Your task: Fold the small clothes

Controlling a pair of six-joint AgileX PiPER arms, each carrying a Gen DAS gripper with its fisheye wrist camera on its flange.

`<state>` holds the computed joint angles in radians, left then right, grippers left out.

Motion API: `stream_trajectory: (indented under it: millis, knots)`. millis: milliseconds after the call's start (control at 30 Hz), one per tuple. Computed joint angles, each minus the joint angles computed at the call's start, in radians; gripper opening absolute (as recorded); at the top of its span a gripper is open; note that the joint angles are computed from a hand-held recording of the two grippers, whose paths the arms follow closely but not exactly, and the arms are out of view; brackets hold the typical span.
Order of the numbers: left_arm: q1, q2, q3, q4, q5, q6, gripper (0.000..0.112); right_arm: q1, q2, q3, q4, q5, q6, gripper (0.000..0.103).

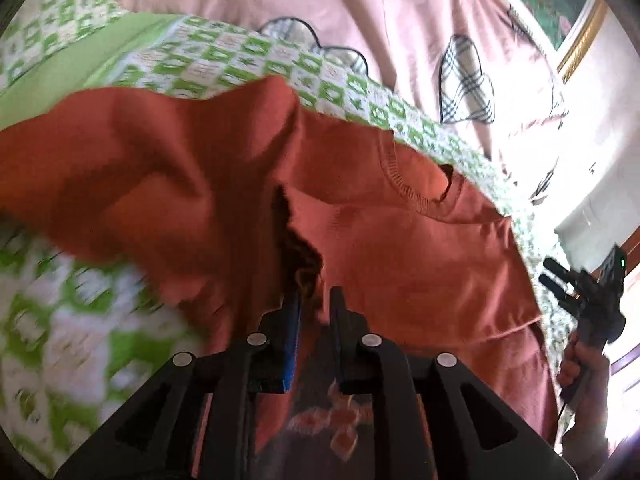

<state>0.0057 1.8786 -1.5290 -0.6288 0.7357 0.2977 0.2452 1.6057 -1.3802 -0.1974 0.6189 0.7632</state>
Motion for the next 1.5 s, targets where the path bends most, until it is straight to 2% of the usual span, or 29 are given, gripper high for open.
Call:
stream_trajectory:
  millis: [100, 233, 267, 300, 400, 533, 700, 733, 833, 900, 933, 1033, 1200, 1333, 1500]
  knots:
    - [0.070, -0.068, 0.076, -0.020, 0.004, 0.006, 0.040, 0.102, -0.055, 0.077, 0.020, -0.044, 0.030, 0.066]
    - [0.217, -0.117, 0.140, -0.017, 0.006, -0.023, 0.055, 0.229, -0.063, 0.139, 0.036, -0.090, 0.075, 0.066]
    - [0.264, -0.116, 0.143, -0.015, 0.007, -0.043, 0.064, 0.258, -0.050, 0.139, 0.021, -0.094, 0.100, 0.066]
    - [0.298, -0.112, 0.142, -0.026, 0.013, -0.047, 0.067, 0.281, -0.051, 0.148, 0.020, -0.098, 0.113, 0.066]
    - [0.437, -0.066, 0.115, -0.130, 0.049, -0.040, 0.067, 0.342, -0.042, 0.164, 0.023, -0.116, 0.146, 0.066]
    - [0.548, 0.010, 0.041, -0.164, 0.043, -0.082, 0.067, 0.380, -0.036, 0.158, 0.003, -0.117, 0.192, 0.066]
    - [0.580, 0.143, -0.128, -0.150, 0.035, -0.173, 0.066, 0.412, -0.016, 0.122, -0.019, -0.096, 0.208, 0.066]
    - [0.582, 0.163, -0.156, -0.146, 0.026, -0.182, 0.066, 0.420, -0.010, 0.109, -0.034, -0.085, 0.217, 0.066]
    - [0.573, 0.219, -0.262, -0.064, 0.026, -0.264, 0.052, 0.433, -0.002, 0.096, -0.038, -0.079, 0.222, 0.066]
    - [0.572, 0.260, -0.329, -0.034, 0.037, -0.289, 0.009, 0.439, -0.004, 0.100, -0.048, -0.080, 0.232, 0.066]
    - [0.572, 0.283, -0.369, -0.013, 0.058, -0.302, 0.008, 0.440, -0.007, 0.107, -0.049, -0.085, 0.237, 0.066]
    - [0.562, 0.259, -0.358, -0.006, 0.036, -0.269, 0.005, 0.437, -0.024, 0.129, -0.053, -0.089, 0.243, 0.066]
    - [0.500, 0.098, -0.222, -0.116, -0.034, -0.084, 0.004, 0.442, -0.078, 0.180, -0.102, -0.083, 0.299, 0.066]
    - [0.372, -0.006, -0.178, -0.184, -0.044, 0.014, 0.004, 0.448, -0.133, 0.225, -0.156, -0.076, 0.359, 0.066]
    - [0.152, -0.009, -0.255, -0.200, -0.004, 0.035, 0.004, 0.452, -0.203, 0.285, -0.226, -0.066, 0.445, 0.066]
